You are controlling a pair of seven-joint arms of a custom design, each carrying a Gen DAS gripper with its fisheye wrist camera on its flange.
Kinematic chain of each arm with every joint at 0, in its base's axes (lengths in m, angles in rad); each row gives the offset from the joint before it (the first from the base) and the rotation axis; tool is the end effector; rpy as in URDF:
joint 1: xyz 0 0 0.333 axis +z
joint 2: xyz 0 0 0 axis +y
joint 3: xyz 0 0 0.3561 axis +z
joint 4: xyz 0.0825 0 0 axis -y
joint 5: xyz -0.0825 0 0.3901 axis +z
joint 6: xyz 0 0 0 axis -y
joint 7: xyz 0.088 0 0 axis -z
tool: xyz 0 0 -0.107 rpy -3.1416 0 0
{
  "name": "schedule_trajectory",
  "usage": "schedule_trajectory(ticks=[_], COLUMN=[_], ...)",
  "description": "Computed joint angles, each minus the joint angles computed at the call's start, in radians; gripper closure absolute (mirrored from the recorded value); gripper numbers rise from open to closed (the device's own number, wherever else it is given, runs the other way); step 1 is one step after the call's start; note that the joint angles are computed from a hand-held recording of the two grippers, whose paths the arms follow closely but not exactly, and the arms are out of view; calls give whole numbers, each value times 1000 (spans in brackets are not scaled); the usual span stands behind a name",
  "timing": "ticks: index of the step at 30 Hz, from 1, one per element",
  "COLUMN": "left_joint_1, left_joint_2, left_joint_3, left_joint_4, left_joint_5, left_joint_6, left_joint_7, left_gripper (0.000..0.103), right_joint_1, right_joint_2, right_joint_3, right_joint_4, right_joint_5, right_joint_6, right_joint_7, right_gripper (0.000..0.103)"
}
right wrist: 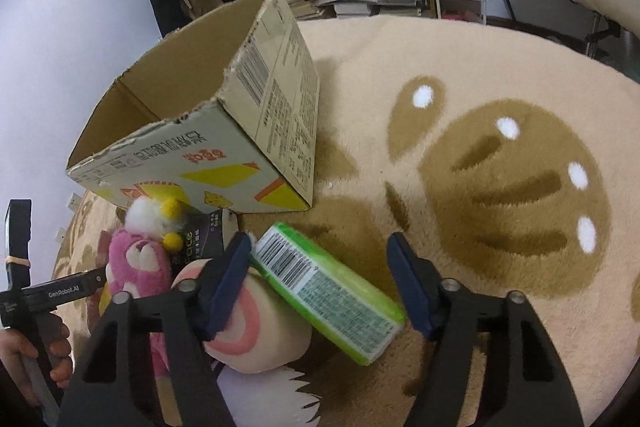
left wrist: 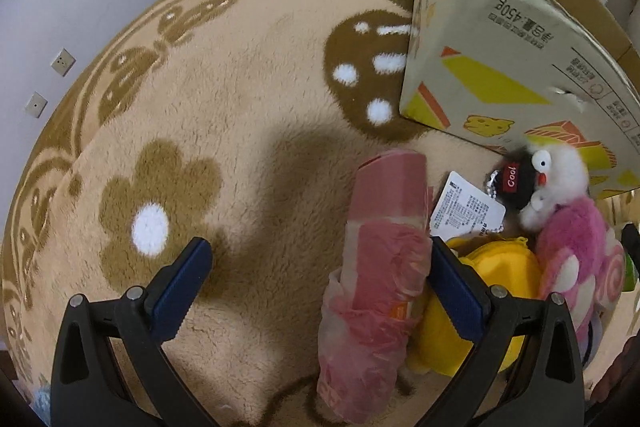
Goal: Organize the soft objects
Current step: 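Grasp the pink-wrapped packet with the left tool while the right tool grasps the green box, then lift both items and lower them into the cardboard box with both tools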
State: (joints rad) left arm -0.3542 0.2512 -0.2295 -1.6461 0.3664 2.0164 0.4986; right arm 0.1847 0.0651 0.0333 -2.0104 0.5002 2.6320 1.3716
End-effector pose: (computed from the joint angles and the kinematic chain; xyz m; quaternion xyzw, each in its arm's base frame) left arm 0.5743 -0.3358 0.5211 -0.8127 0.5618 -0.0690 0.1386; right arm 0.6047 0.1214 0.5195 -0.6853 0.6545 -0.0604 0.3134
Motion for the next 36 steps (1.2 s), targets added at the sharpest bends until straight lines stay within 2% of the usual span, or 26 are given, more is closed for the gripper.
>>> schedule_trajectory(ticks=[4, 7, 9, 12, 13, 14, 15, 16, 20, 24, 28, 33, 36], left_joint_1=[11, 8, 6, 18, 22, 26, 31, 32, 21, 16, 10, -8, -22], left_joint_2=[-2, -1, -2, -18, -24, -31, -35, -35, -37, -54, -75, -124, -156], left_joint_3=[4, 4, 2, -6, -5, -6, -7, -7, -9, -13, -15, -13, -12], left_joint_4=[-14, -14, -15, -40, -51, -65, -73, -74, -71, -89, -97, -121, -127], left_joint_5=[-25, -12, 2, -45, -55, -68, -84, -88, -58, -44, -40, 74, 190], left_joint_6=[0, -2, 7, 55, 70, 86, 99, 101, 98, 139, 168, 193, 177], left_joint_7=[-26, -26, -15, -2, -3, -2, 2, 6, 23, 36, 22, -41, -136], left_gripper=[0, 1, 13, 23, 25, 32, 40, 43, 72, 84, 86, 87, 87], right_joint_1=[2, 4, 7, 12, 14, 17, 20, 20, 27, 33, 40, 44, 46], right_joint_2=[1, -2, -9, -20, -26, -30, -34, -38, -50, -76, -106, -132, -153], right_joint_3=[2, 3, 6, 8, 10, 9, 10, 9, 9, 10, 9, 13, 17], right_joint_4=[-1, -4, -10, -20, -24, -27, -29, -31, -44, -64, -88, -111, -128], right_joint_5=[3, 5, 7, 8, 16, 5, -7, -3, -25, -36, -14, -52, -95], right_joint_6=[0, 3, 10, 22, 29, 34, 39, 36, 54, 87, 124, 154, 182], right_joint_7=[-17, -25, -36, -55, -71, -66, -64, -72, -60, -55, -77, -48, -14], right_gripper=[35, 42, 46, 53, 68, 71, 71, 71, 72, 72, 72, 73, 73])
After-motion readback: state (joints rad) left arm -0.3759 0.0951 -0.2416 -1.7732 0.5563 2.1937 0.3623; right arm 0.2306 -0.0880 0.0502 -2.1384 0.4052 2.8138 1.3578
